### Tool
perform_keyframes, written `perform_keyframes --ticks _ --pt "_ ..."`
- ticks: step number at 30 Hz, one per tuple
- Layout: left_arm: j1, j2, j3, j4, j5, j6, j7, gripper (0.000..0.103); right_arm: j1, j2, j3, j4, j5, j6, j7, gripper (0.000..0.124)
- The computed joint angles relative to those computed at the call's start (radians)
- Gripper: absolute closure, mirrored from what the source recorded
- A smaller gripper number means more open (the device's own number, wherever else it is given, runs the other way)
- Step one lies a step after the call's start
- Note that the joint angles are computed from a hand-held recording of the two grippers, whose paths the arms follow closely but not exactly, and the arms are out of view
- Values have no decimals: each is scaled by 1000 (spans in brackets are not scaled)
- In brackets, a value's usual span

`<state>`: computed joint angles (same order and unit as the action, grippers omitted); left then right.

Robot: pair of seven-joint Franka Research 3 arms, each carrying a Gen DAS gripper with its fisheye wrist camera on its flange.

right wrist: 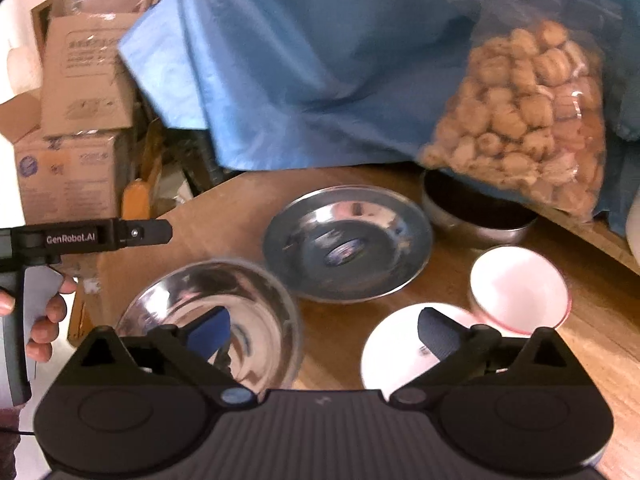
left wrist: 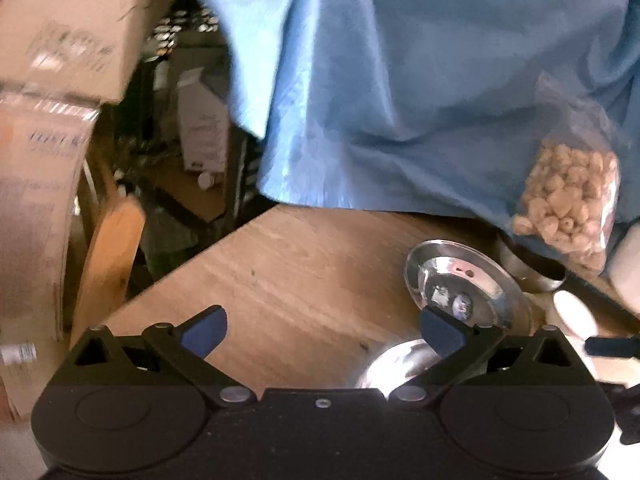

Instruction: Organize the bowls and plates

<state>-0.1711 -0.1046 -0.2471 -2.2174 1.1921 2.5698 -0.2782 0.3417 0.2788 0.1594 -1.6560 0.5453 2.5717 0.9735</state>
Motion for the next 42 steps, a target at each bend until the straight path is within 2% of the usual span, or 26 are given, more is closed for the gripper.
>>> perform_keyframes --ticks 4,8,16,23,30,38,40,42 --pt "9 68 21 75 35 24 95 1 7 54 -18 64 -36 1 69 21" --pt "16 145 56 146 21 117 192 1 19 116 -33 148 -106 -39 150 21" --pt "13 252 111 222 -109 261 335 1 49 221 -40 297 -211 -111 222 21" --pt "-8 300 139 256 -189 301 464 1 58 287 -44 382 -243 -155 277 22" --pt "-27 314 169 262 -222 344 510 5 59 321 -44 422 -253 -164 309 32" --pt "-25 322 165 263 -293 360 577 13 49 321 -44 417 -250 -165 330 40" --pt "-25 327 162 265 -326 357 602 21 49 319 -45 412 -251 -164 336 43" --pt "-22 331 159 267 -361 359 634 24 48 318 -45 411 -251 -166 341 46"
